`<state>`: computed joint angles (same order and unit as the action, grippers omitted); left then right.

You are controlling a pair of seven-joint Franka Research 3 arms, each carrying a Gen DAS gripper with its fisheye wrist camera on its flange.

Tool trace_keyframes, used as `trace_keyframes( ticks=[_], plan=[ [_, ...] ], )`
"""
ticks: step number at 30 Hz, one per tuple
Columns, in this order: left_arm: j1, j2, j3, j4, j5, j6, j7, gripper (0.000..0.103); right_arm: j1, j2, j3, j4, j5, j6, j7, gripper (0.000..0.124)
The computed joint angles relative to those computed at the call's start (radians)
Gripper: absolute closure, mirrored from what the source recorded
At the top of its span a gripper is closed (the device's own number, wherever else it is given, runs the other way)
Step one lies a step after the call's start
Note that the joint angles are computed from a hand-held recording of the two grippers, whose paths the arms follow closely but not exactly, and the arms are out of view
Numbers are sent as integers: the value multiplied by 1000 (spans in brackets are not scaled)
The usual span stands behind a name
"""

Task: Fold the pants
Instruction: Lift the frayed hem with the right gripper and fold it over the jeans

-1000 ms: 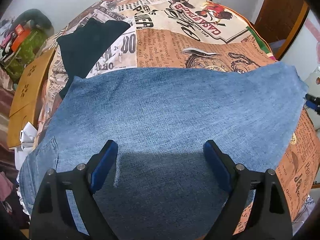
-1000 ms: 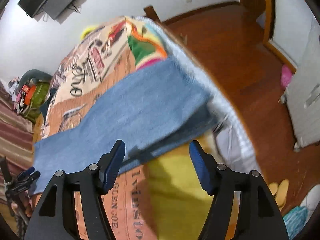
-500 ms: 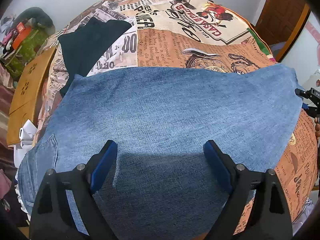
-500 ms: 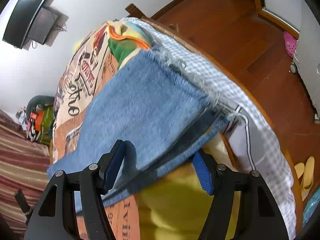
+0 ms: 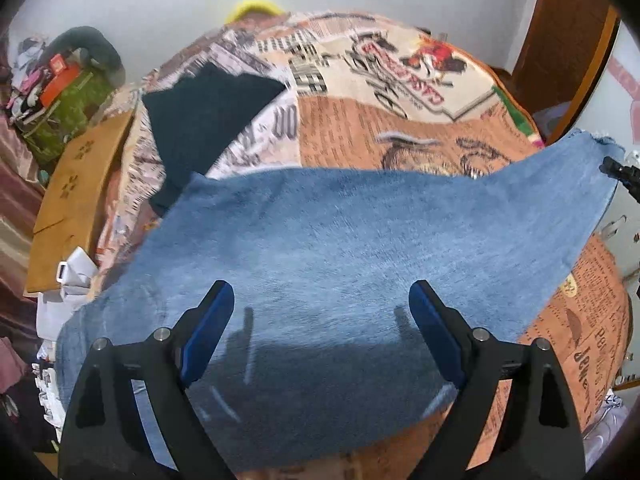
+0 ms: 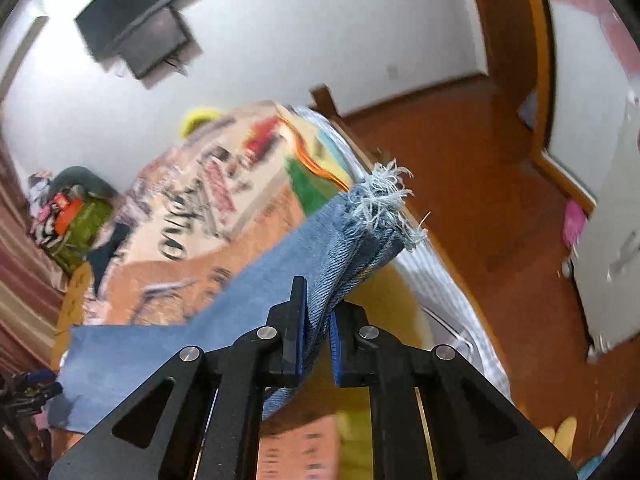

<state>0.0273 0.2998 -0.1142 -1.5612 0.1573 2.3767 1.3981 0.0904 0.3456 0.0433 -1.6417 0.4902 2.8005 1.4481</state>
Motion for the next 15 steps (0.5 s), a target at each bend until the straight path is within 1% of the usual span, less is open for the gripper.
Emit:
trace_keyframes(
  ticks=[3, 7, 12, 15],
  plan=[
    [7, -54, 8, -56, 12, 56, -9, 13, 13, -20, 18, 15, -5, 22, -40, 116],
    [17, -115, 14, -124, 21, 125, -10, 13, 17, -43, 66, 37, 49, 33, -143, 117],
    [25, -182, 20, -200, 28, 202, -3, 13, 51, -52, 104, 75, 106, 28, -268, 117],
    [25, -210, 24, -231, 45, 228, -4, 13, 78, -30, 122, 116, 128, 16, -326, 117]
  ],
)
